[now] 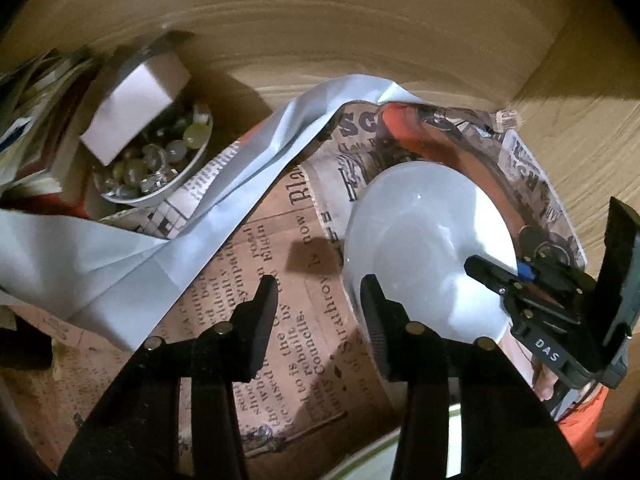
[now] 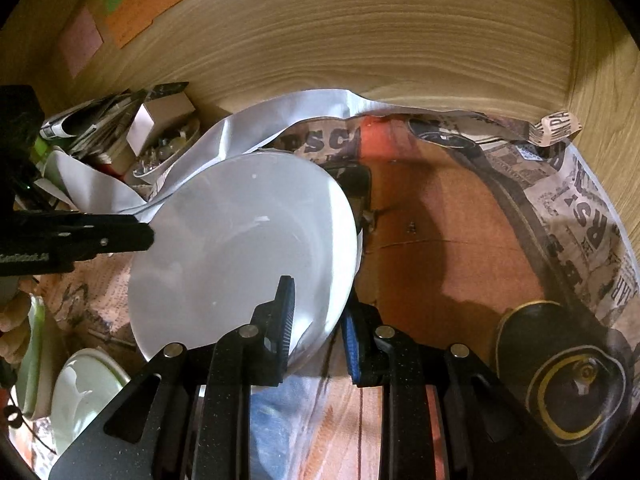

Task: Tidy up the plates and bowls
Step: 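Reach both tools to the white bowl and grip its rim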

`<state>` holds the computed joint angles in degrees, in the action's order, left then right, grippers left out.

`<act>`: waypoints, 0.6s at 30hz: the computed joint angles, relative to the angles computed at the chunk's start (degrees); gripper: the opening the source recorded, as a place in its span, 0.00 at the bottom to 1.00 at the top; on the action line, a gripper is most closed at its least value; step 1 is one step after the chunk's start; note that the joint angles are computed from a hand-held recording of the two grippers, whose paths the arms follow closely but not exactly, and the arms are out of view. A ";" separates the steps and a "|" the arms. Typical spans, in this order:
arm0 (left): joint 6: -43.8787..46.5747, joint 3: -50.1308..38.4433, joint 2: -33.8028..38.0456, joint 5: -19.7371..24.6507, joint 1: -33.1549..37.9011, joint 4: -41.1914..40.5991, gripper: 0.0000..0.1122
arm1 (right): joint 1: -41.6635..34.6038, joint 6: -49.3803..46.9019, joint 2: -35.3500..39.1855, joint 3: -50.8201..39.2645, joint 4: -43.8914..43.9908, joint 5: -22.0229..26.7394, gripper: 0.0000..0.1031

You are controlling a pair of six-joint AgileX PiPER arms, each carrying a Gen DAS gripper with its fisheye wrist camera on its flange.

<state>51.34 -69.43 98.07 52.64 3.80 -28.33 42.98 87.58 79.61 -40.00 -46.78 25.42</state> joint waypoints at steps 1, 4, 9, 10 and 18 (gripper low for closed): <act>-0.26 -0.30 0.44 0.33 -0.51 0.40 0.27 | -0.34 -0.07 0.70 -0.53 -0.10 -0.39 0.19; -0.28 -1.96 1.85 3.27 -1.22 0.31 0.08 | -0.30 0.98 0.32 -0.23 -0.72 -0.97 0.20; 0.39 -1.09 0.63 2.37 -2.09 1.25 0.06 | -0.01 1.14 0.70 -0.72 -0.61 -0.97 0.20; -0.21 -1.35 0.73 2.85 -1.87 1.16 0.06 | -0.13 1.62 0.38 -0.40 -0.80 -1.47 0.19; 3.85 2.85 -5.17 2.25 1.26 -1.67 0.07 | 5.45 7.32 -1.87 -1.97 -6.04 4.61 0.19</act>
